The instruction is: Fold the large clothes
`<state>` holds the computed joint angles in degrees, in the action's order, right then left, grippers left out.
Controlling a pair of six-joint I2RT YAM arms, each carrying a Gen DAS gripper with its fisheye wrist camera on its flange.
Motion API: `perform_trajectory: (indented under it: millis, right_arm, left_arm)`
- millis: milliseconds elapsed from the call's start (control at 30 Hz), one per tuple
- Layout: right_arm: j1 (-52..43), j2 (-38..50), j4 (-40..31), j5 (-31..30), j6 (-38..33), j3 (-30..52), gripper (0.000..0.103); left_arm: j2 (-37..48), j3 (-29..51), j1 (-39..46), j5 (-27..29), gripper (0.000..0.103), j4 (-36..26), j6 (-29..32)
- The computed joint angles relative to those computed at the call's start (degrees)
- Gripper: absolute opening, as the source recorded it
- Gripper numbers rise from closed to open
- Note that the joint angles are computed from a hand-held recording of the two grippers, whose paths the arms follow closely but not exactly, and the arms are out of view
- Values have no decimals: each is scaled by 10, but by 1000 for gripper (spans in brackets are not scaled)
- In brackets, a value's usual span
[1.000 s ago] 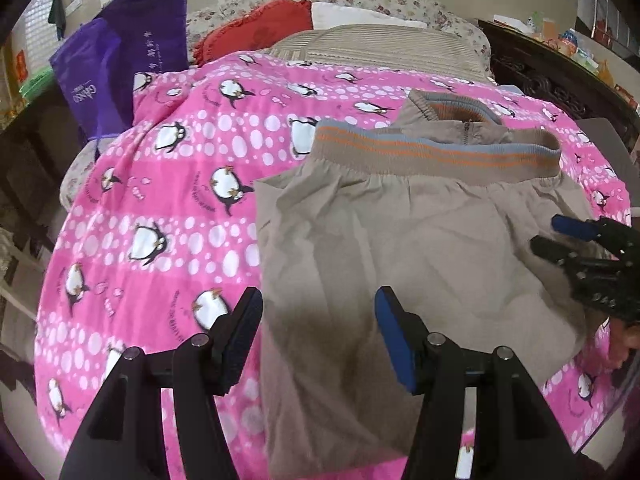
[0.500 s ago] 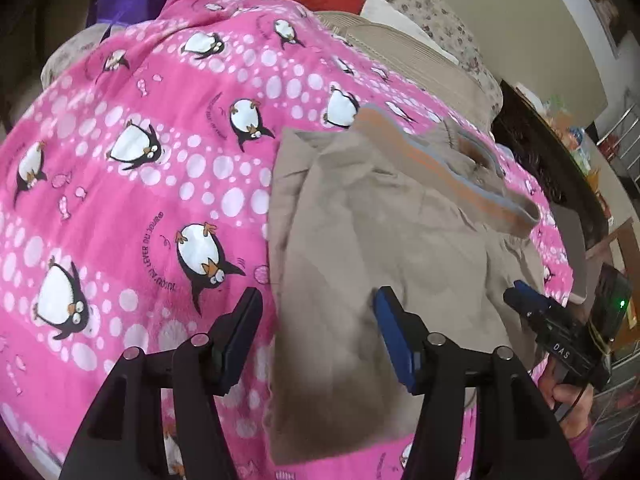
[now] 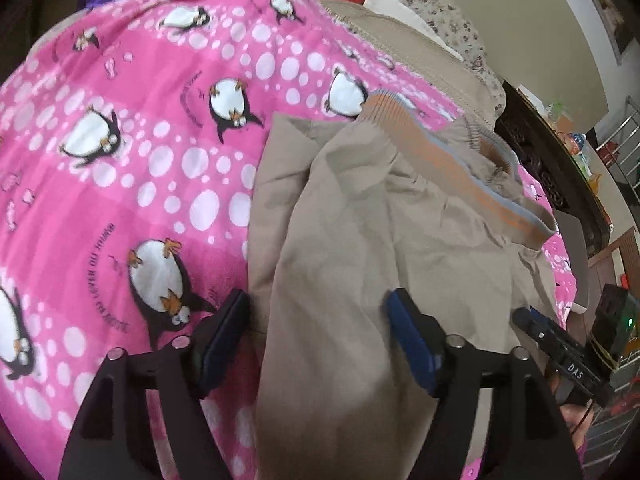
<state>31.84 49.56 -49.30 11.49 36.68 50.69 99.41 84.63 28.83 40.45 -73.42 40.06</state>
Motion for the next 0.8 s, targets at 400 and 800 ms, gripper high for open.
perform_trajectory:
  millis: [400, 800]
  right_arm:
    - [-13, -8, -1, -4, -13, -12, 52]
    - [21, -14, -42, 57, -31, -7, 52]
  left_arm:
    - [-21, -26, -38, -17, 78, 38, -1]
    - [-39, 46, -29, 31, 6, -125, 75]
